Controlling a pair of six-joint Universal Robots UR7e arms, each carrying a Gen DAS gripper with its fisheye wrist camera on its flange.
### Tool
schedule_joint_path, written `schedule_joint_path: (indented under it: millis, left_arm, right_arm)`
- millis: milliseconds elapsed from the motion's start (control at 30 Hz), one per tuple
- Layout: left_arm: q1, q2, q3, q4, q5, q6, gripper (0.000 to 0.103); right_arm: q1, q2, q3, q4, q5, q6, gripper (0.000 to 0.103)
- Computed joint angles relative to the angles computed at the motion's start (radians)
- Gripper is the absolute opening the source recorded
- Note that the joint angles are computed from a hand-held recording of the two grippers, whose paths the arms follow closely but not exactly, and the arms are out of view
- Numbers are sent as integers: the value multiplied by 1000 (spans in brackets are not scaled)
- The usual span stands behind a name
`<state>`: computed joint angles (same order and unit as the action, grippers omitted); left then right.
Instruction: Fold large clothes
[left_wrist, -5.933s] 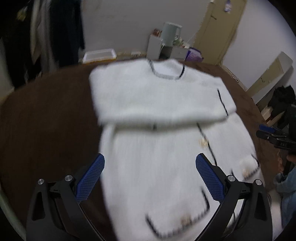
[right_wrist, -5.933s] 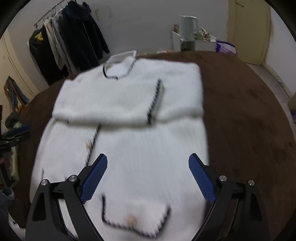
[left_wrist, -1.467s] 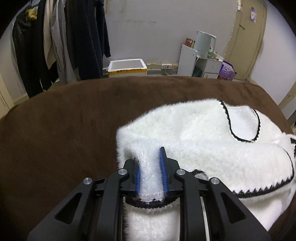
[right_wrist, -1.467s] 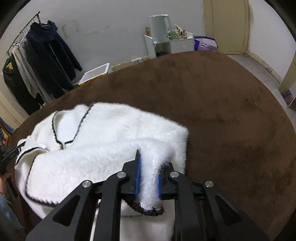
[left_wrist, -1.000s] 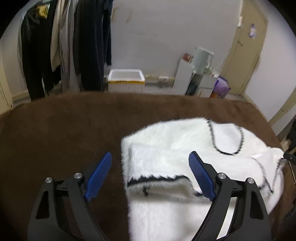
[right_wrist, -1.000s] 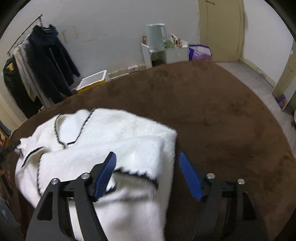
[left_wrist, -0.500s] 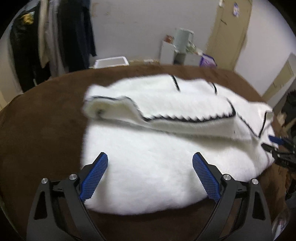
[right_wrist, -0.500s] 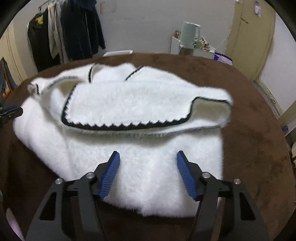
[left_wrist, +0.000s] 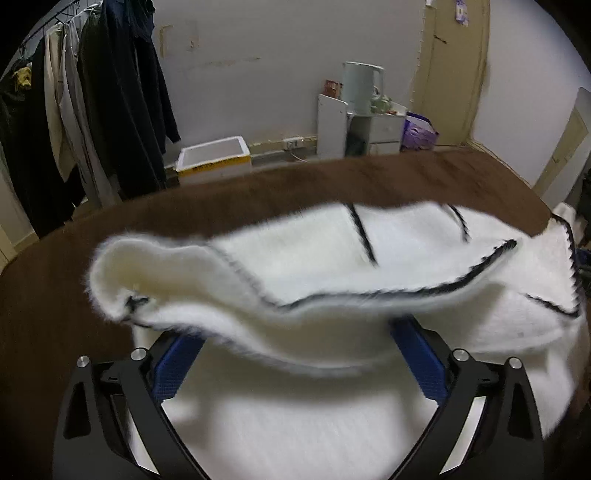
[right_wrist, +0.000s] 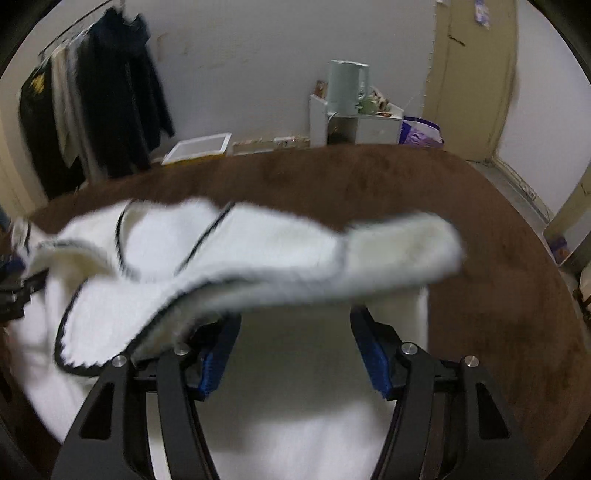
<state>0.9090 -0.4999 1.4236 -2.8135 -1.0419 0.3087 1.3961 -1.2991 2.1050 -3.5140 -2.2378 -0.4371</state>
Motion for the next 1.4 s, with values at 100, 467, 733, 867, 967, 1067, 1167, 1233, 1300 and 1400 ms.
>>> schedule_joint_path:
  millis: [100,467,733,867,967,1067,1167,1233,1300,1400]
  left_arm:
    - [16,59,-117,47,23,3,97]
    - [37,110,-259,89,71,46,96]
    - [75,33,-227,174,-10,16,96]
    - [90,37,-240,232,-36,19,90]
    - [99,51,-256,251,-54,23,88]
    - [105,77,-294,296,-47,23,83]
    - [115,101,-335,346,-51,6,75]
    - [121,110,-356,378,-71,-5,63]
    - [125,111,-366,401,-100,3,40]
    - [118,109,-353,393,-101,41,25]
  right_arm:
    - [-19,31,-90,55,-40,7,62]
    - [-90,-36,-82,109,50,0,62]
    - [-135,-98,-49,180,162,-48,62]
    - [-153,-83,-82,245,195,-23,62]
    - [-170,-72,-100,268,223,-4,62]
    - [-180,-72,-110,302,239,9,54]
    - [-174,-65,-113,304,230,-14,36]
    - [-162,-57,-105,268,216,-49,18]
    - [-153,-56,-95,235,216,-62,12]
    - [-147,-68,-81,188,224,-50,11]
